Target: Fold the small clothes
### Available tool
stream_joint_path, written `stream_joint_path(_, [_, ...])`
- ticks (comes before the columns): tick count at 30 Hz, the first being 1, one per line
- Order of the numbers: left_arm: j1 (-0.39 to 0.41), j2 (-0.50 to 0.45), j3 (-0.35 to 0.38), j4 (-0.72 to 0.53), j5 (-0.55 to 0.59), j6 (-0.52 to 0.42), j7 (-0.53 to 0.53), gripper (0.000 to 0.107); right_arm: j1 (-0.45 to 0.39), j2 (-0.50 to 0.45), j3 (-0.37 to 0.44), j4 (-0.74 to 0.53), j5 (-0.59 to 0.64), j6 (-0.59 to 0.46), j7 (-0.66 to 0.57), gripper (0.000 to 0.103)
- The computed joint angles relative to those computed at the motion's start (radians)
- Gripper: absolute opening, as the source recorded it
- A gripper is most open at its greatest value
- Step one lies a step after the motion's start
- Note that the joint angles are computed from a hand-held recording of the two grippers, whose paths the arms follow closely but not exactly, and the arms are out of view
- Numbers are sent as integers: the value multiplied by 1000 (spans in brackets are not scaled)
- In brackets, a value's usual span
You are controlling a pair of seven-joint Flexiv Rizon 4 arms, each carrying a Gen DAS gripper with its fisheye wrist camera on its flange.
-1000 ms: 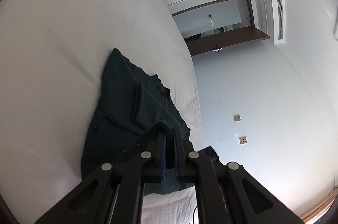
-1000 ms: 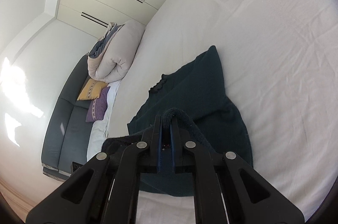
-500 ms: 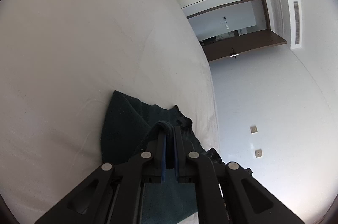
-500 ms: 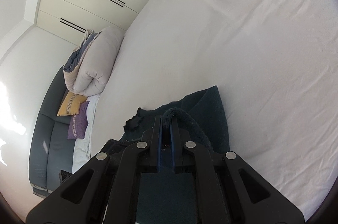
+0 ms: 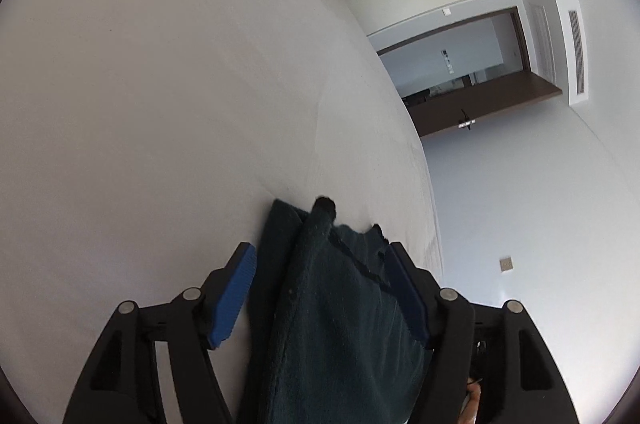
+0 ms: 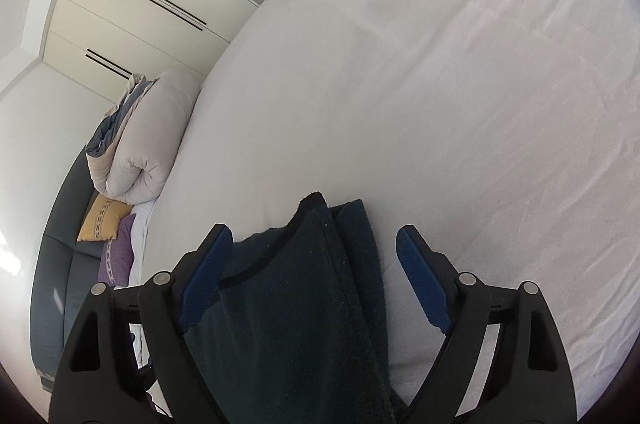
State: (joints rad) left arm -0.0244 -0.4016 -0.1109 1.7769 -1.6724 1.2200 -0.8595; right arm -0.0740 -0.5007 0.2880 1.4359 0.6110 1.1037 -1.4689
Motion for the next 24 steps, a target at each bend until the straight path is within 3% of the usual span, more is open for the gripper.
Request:
stream_joint_path(6, [-71, 61, 10, 100, 192, 113, -26, 68, 56, 90, -37, 118, -101, 47, -2, 85])
stream_joint_path(11, [-107, 85, -16, 117, 310, 220, 34, 68, 88, 149, -17, 210, -132, 68, -31, 83])
stream_joint_path(16, [-95, 34, -4, 82, 566, 234, -94, 68, 84, 181, 75, 226, -2, 76, -243, 83])
stream_joint_path(20, [-86, 0, 47, 86, 730, 178, -262, 68, 152, 167, 34, 238, -14, 59, -231, 83])
stream_joint_path(22, [-44, 8, -8, 124, 699, 212, -227, 59, 180, 141, -6, 266, -73, 82, -143, 79])
stream_joint_path(24, [15, 29, -91, 163, 626, 250, -154, 54, 106, 104, 49, 243, 39, 109, -232, 68])
